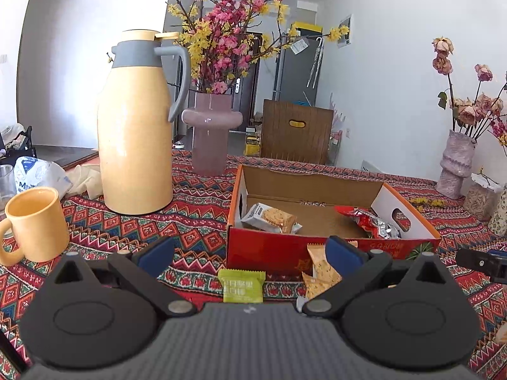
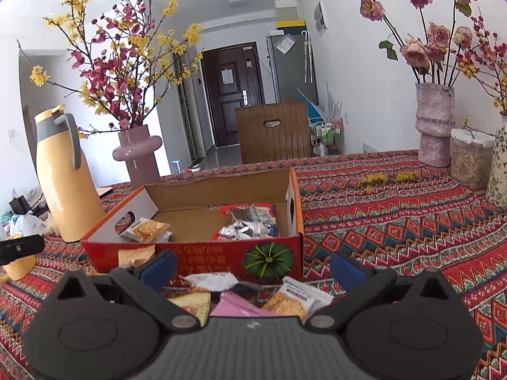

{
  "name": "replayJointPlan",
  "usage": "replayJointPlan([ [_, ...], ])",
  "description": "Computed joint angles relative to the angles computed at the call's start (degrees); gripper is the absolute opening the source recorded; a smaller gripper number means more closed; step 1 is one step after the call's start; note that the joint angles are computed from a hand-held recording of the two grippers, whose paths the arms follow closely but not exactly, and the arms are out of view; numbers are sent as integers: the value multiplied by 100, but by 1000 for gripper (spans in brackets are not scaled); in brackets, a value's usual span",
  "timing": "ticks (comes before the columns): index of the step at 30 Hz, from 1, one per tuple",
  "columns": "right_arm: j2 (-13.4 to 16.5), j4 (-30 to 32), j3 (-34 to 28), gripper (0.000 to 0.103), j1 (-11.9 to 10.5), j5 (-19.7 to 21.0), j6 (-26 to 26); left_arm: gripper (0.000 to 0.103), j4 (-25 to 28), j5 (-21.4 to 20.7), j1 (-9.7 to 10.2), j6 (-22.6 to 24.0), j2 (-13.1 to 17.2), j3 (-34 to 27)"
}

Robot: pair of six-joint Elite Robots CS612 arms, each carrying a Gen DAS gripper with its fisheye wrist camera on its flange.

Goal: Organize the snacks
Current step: 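Return both tools to the snack heap, left tool toward the green bar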

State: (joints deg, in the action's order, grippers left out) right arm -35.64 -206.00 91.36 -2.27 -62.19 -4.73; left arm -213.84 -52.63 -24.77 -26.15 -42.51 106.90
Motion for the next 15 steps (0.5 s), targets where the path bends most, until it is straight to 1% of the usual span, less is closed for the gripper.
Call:
replayJointPlan([
  [4, -72, 172, 202, 103, 28, 145, -307, 103, 7, -57, -27, -79, -2, 79],
  [6, -108, 315, 287, 103, 59, 292, -485, 103, 26, -68, -49, -120, -5, 128],
  [9, -154, 629, 377, 101, 158, 379, -854, 103, 96, -72, -71, -174, -17, 201],
  [11, -164, 835, 398, 99, 234, 329, -1030, 103, 133, -80, -79, -217, -23, 259],
  [15, -175, 1123, 405, 92, 349, 107, -1133, 103, 174, -113, -82, -305, -46, 375],
])
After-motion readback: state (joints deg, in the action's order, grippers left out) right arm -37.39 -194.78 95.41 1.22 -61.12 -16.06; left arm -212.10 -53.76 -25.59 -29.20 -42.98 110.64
